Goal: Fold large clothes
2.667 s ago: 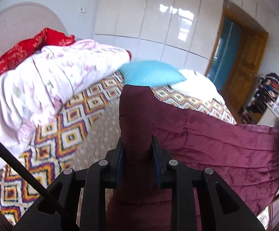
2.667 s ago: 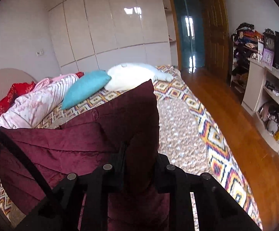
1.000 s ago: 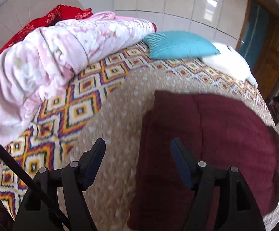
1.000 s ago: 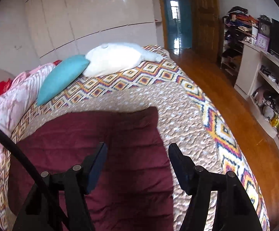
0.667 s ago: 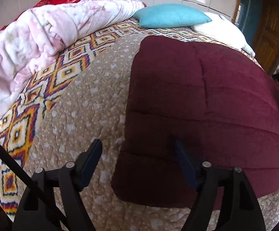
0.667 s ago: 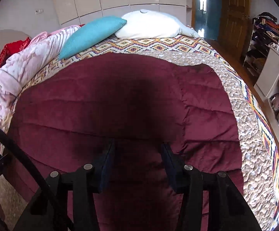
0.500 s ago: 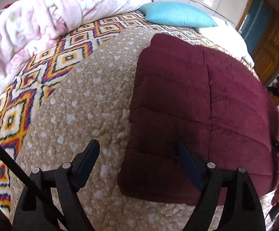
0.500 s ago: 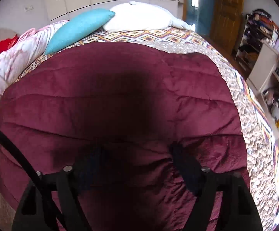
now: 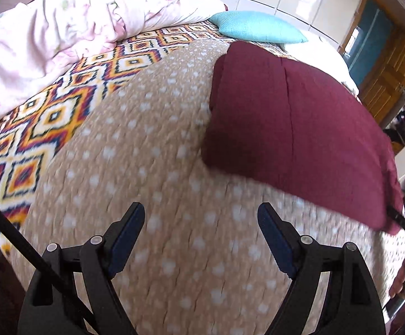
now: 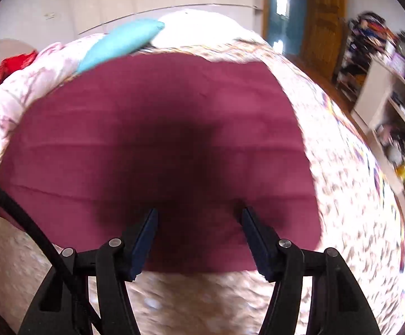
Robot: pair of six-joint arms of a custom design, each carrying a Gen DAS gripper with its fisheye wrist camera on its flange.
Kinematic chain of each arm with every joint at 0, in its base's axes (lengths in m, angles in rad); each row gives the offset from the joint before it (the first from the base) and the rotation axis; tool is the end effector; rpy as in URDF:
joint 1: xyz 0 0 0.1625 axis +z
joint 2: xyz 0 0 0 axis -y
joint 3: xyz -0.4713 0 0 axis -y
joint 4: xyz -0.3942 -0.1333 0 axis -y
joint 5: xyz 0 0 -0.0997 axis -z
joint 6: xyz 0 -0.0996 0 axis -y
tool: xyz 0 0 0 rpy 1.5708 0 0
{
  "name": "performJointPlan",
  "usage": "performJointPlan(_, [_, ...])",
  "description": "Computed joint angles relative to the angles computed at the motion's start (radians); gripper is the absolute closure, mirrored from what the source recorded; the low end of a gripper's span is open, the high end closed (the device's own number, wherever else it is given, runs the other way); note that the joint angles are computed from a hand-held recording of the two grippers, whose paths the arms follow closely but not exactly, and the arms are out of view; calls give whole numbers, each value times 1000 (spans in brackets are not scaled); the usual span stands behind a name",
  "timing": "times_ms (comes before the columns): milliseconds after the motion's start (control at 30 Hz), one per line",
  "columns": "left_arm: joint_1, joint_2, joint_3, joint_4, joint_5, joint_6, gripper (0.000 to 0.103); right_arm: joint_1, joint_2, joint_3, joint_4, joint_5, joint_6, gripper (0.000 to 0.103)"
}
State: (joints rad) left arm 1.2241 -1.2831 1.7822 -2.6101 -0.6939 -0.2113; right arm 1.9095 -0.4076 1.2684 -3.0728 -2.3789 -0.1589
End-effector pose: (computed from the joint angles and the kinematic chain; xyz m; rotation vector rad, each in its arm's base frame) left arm -0.0059 -0.6338 0.4224 -0.1414 2.3007 -0.9036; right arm 0.3272 -0.7443 0.0549 0.2461 -2.2746 0.8361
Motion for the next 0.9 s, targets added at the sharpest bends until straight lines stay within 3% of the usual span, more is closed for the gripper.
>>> performJointPlan(167, [-34, -25, 112, -83, 67, 58, 20, 4, -80, 155, -113, 25, 37, 39])
performJointPlan(267, [-42, -23, 156, -89, 114, 32, 20, 21, -102, 233, -176, 34, 19, 38])
performJointPlan(433, [-7, -37, 160, 13, 47, -76, 20, 43, -114, 352, -265, 21, 13, 37])
performJointPlan(667, [-29, -21, 216, -70, 127, 2, 16, 58, -88, 435, -364, -14, 34, 37])
performJointPlan(800, [-29, -17, 228, -106, 122, 17, 11, 53, -84, 458, -331, -10, 107, 34])
performJointPlan(900, [-29, -16, 228, -108, 120, 37, 9, 59, -67, 458, -373, -35, 69, 33])
